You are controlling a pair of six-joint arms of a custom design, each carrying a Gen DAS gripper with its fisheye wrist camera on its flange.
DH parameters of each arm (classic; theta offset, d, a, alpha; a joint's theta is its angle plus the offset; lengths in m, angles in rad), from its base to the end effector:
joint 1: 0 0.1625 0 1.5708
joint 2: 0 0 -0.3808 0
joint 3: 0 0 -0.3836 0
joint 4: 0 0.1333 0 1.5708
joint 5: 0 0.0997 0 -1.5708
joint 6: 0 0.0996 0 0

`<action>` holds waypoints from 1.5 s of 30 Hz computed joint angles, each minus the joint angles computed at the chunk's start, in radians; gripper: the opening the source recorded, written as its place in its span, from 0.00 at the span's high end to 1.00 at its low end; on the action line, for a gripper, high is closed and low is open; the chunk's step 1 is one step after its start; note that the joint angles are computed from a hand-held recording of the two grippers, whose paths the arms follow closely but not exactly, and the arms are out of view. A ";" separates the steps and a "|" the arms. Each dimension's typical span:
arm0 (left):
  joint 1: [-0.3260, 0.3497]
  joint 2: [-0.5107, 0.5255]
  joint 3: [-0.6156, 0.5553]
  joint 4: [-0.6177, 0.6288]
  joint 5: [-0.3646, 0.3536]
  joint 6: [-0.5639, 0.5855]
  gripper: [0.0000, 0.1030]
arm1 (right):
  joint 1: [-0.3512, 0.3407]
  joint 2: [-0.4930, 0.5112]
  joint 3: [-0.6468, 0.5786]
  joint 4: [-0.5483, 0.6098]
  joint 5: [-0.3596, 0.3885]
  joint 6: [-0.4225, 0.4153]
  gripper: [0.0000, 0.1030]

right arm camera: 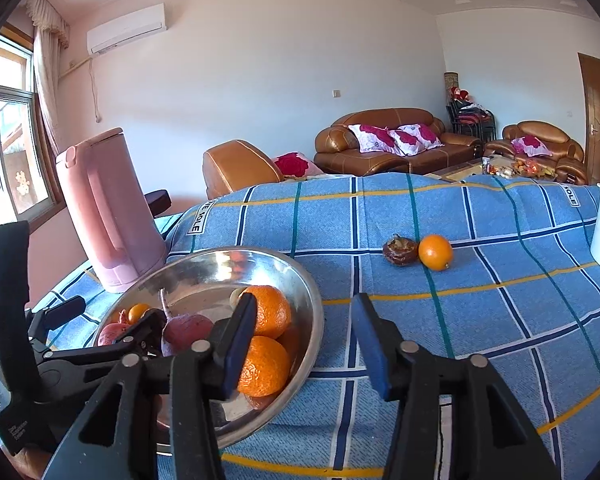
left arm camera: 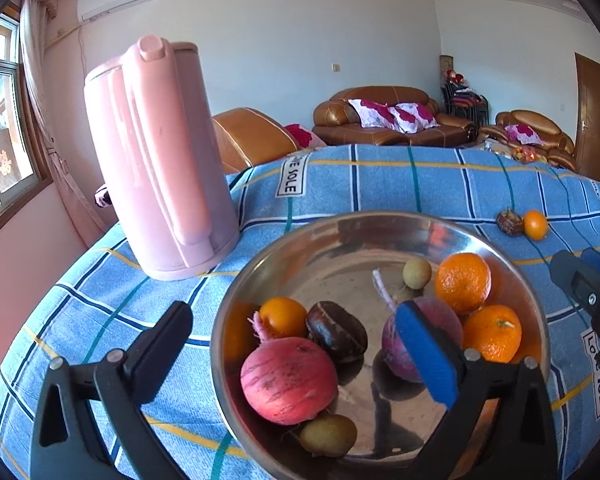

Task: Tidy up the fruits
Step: 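Move both tools back toward the last mangosteen and mandarin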

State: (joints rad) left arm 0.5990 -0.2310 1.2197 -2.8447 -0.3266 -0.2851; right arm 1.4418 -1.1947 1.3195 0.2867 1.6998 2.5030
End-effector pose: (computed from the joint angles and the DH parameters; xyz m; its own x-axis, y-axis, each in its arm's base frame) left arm -0.4384 -0.5749 -0.0734 -0.6077 -0.0421 -0.7931 0.6478 0.5515 -0.5256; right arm 0.0460 -0.5819 0.3381 -0.8081 -0.0401 0.5876 -0.5359 0.4642 -0.7052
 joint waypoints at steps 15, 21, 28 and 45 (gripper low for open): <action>-0.032 0.051 -0.025 -0.170 0.031 0.098 0.00 | -0.001 -0.015 0.007 -0.084 0.073 -0.075 0.35; -0.042 0.064 -0.046 -0.115 0.013 0.080 0.00 | -0.034 -0.039 -0.005 -0.100 0.083 -0.141 0.35; -0.047 0.082 -0.084 -0.030 -0.046 0.009 0.00 | -0.080 -0.053 -0.056 -0.057 0.081 -0.083 0.35; -0.068 0.240 -0.351 0.119 -0.160 0.016 0.00 | -0.136 0.013 -0.247 0.127 0.085 -0.027 0.35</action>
State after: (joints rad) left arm 0.5313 0.0088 0.8689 -2.7255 -0.4870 -0.2696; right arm 1.3059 -1.1813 1.0728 0.4140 1.7848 2.4761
